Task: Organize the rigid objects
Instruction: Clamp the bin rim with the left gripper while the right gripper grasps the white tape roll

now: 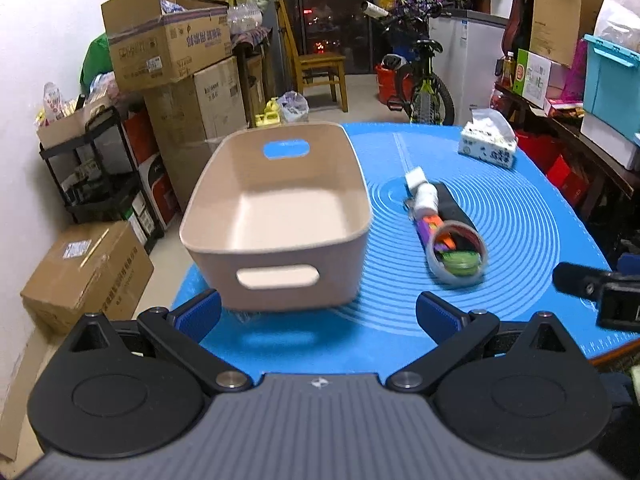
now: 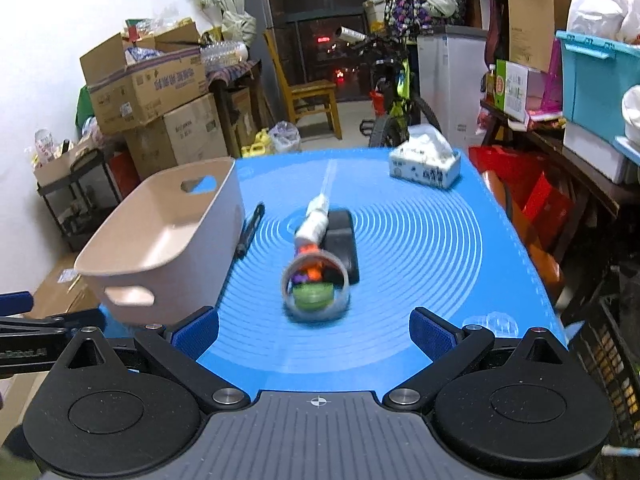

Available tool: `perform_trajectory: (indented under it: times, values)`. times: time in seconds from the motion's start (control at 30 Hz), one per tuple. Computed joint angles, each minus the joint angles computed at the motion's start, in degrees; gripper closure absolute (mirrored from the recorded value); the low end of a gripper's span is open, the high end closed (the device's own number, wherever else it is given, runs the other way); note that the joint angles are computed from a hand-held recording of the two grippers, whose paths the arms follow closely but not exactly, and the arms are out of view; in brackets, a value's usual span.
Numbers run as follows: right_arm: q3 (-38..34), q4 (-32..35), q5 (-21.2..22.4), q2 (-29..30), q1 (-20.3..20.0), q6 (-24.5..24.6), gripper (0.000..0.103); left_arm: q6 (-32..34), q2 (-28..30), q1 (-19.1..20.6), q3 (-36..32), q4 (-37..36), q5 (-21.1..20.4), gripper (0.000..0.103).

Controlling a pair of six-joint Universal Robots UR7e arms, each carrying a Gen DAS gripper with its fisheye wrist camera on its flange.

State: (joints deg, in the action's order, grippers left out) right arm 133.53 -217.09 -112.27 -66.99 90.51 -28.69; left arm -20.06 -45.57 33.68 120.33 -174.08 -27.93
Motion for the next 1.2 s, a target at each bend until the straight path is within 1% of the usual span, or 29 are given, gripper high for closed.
perform_trajectory:
  times: [0.1, 0.2, 0.27, 0.37, 0.43, 0.57, 0.63, 0.67, 0.7, 0.8, 0.9, 1.0, 1.1, 1.13, 1.2]
  values:
    - [-3.2, -0.9, 0.0, 2.0, 0.4, -1.0, 0.002, 2.3, -0.2, 1.9, -1.7, -1.5, -0.8, 0.001]
    - [-6.5, -0.7, -0.3, 4.1, 0.8, -1.8, 0.002, 5.7, -0.5, 4.0, -3.6, -2.9, -2.6, 0.001]
    - [-8.3, -0.5, -0.1, 5.2, 0.8, -2.0, 0.002, 7.7, -0.3, 5.0, -4.7, -3.4, -2.6, 0.001]
    - [-10.9, 1.2, 0.4, 6.6, 0.3, -1.8, 0.002, 10.0, 0.3, 6.2, -5.9, -4.9, -1.9, 0.001]
    - [-12.7, 2.6, 0.6, 7.5, 0.0, -1.5, 0.003, 11.8, 0.5, 7.4, -7.0, -5.7, -2.2, 0.001]
    - [-16.3, 5.3, 0.8, 9.7, -0.5, -1.1, 0.004, 14.3, 1.4, 10.1, -10.2, -5.0, -2.9, 0.002]
    - [-18.2, 5.7, 0.1, 11.3, -0.7, -1.6, 0.005, 14.6, 1.6, 11.7, -12.0, -4.3, -3.4, 0.007]
    - [-19.2, 6.2, -0.3, 11.9, -0.9, -1.8, 0.006, 14.4, 1.7, 12.4, -12.7, -3.6, -3.7, 0.015]
    - [-20.3, 6.7, -0.7, 12.6, -1.0, -1.8, 0.006, 14.2, 1.9, 13.0, -13.5, -2.9, -3.7, 0.017]
    - [-23.0, 7.5, -1.5, 14.4, -1.8, -1.9, 0.007, 15.2, 3.4, 14.9, -16.1, -2.7, -2.4, 0.017]
    - [-25.3, 8.8, -2.9, 16.0, -2.6, -2.3, 0.009, 16.6, 4.6, 16.5, -18.0, -2.2, -2.6, 0.017]
    - [-27.9, 12.5, -4.7, 17.4, -3.4, -2.5, 0.015, 17.2, 5.4, 18.0, -19.6, -0.8, -2.8, 0.018]
    - [-29.5, 14.7, -6.2, 18.5, -4.1, -2.9, 0.018, 16.2, 5.7, 19.2, -20.5, 0.8, -3.2, 0.021]
    - [-29.9, 15.4, -6.7, 18.8, -4.3, -2.8, 0.019, 15.3, 5.6, 19.6, -20.5, 1.8, -3.7, 0.021]
    - [-30.6, 17.4, -7.5, 19.0, -4.7, -2.2, 0.021, 12.6, 5.4, 20.4, -20.8, 4.9, -4.3, 0.026]
